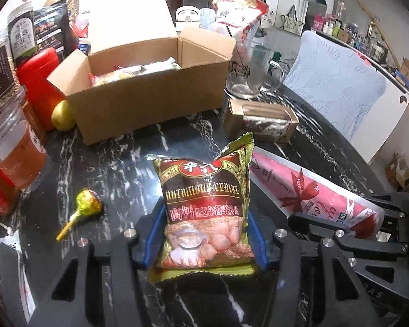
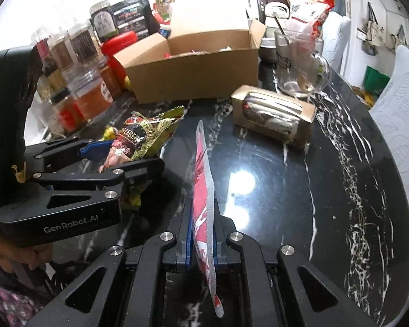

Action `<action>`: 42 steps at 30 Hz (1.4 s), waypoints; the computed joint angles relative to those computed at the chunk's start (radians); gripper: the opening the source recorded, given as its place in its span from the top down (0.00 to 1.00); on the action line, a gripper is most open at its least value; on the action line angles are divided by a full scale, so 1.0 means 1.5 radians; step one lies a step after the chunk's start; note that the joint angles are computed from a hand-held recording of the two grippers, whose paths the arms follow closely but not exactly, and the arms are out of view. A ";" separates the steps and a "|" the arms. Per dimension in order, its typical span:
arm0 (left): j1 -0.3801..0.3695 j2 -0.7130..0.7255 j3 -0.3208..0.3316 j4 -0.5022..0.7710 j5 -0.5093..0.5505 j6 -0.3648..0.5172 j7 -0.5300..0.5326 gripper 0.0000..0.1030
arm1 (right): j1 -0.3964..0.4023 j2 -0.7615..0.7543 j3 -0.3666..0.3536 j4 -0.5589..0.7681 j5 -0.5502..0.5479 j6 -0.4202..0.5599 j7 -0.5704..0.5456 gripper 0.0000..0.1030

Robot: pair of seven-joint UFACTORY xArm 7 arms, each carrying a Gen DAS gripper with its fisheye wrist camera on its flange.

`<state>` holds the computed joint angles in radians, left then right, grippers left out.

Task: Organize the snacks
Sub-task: 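Lift the pink pouch and cereal packet and carry them toward the cardboard box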

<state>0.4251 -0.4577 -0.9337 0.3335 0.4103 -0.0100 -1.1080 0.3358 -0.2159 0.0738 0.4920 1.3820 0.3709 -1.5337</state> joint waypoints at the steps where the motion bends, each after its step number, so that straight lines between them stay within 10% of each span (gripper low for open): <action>1: -0.021 -0.011 0.022 -0.005 -0.003 0.006 0.005 0.48 | 0.001 -0.003 0.001 0.000 -0.002 0.001 0.004 0.90; 13: -0.128 -0.130 0.179 -0.033 -0.014 0.033 0.052 0.48 | 0.029 -0.046 0.006 0.033 0.016 0.017 0.011 0.90; 21: -0.097 -0.160 0.206 -0.020 -0.022 0.011 0.103 0.48 | 0.039 -0.045 0.010 0.091 0.044 0.029 -0.024 0.90; 42: 0.247 -0.043 0.034 0.117 -0.135 -0.138 0.276 0.48 | 0.023 0.130 0.054 0.339 0.053 0.007 -0.074 0.90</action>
